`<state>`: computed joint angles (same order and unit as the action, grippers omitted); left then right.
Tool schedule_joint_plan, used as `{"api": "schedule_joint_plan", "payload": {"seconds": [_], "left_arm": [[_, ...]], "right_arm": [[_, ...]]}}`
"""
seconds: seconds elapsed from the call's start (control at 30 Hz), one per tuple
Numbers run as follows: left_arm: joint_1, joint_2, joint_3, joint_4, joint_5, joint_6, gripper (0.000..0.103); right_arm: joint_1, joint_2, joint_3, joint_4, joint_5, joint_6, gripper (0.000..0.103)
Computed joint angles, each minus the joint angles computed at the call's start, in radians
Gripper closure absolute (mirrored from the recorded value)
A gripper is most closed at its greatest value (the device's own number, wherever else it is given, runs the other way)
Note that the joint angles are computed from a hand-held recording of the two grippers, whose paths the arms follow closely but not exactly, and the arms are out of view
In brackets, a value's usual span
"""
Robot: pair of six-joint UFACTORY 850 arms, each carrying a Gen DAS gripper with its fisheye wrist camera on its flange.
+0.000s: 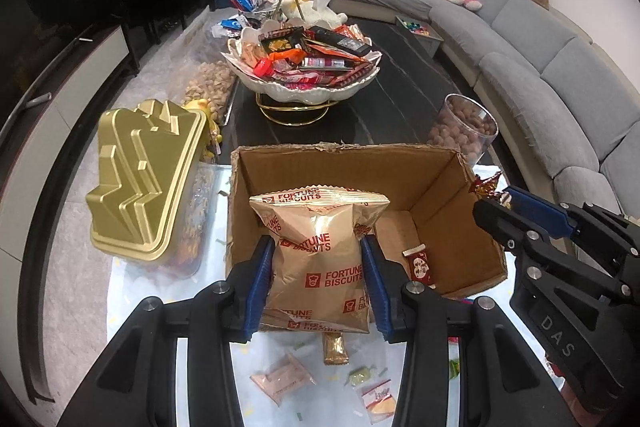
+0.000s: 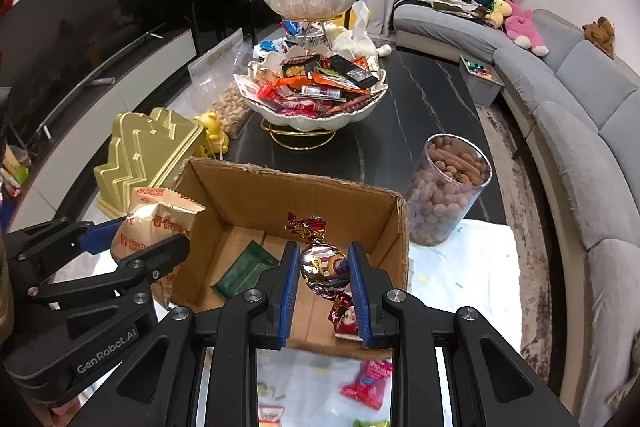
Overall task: Organize snacks
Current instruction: 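Lift both snacks and carry them over the cardboard box, then open both tools to drop the biscuits bag and chocolate into the box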
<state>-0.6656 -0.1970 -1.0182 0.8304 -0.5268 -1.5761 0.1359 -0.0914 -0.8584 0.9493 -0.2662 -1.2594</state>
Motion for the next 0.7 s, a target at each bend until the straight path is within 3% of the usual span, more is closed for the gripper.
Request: {"api": "schedule_joint_plan", "payload": {"seconds": [0.47,0.53,0.63,0.7], "left_arm": [[0.033,-0.036,0.004,-0.052,0.054,0.046,0.059],[0.033,-0.037,0.003,-0.05,0.053,0.049,0.053],[0.032,-0.029,0.008,-0.034,0.045,0.027,0.037],[0.03,-0.024,0.011,-0.026,0.032,0.013,0.034]], "right_arm": [[0.01,-0.058,-0.032,-0.013,-0.006,0.007,0.077],[0.011,-0.054,-0.027,0.014,-0.002,-0.024,0.076],[0.02,-0.044,-0.018,-0.01,0.039,0.0,0.054],[0.019,-0.035,-0.01,0.015,0.057,-0.021,0.05]]}}
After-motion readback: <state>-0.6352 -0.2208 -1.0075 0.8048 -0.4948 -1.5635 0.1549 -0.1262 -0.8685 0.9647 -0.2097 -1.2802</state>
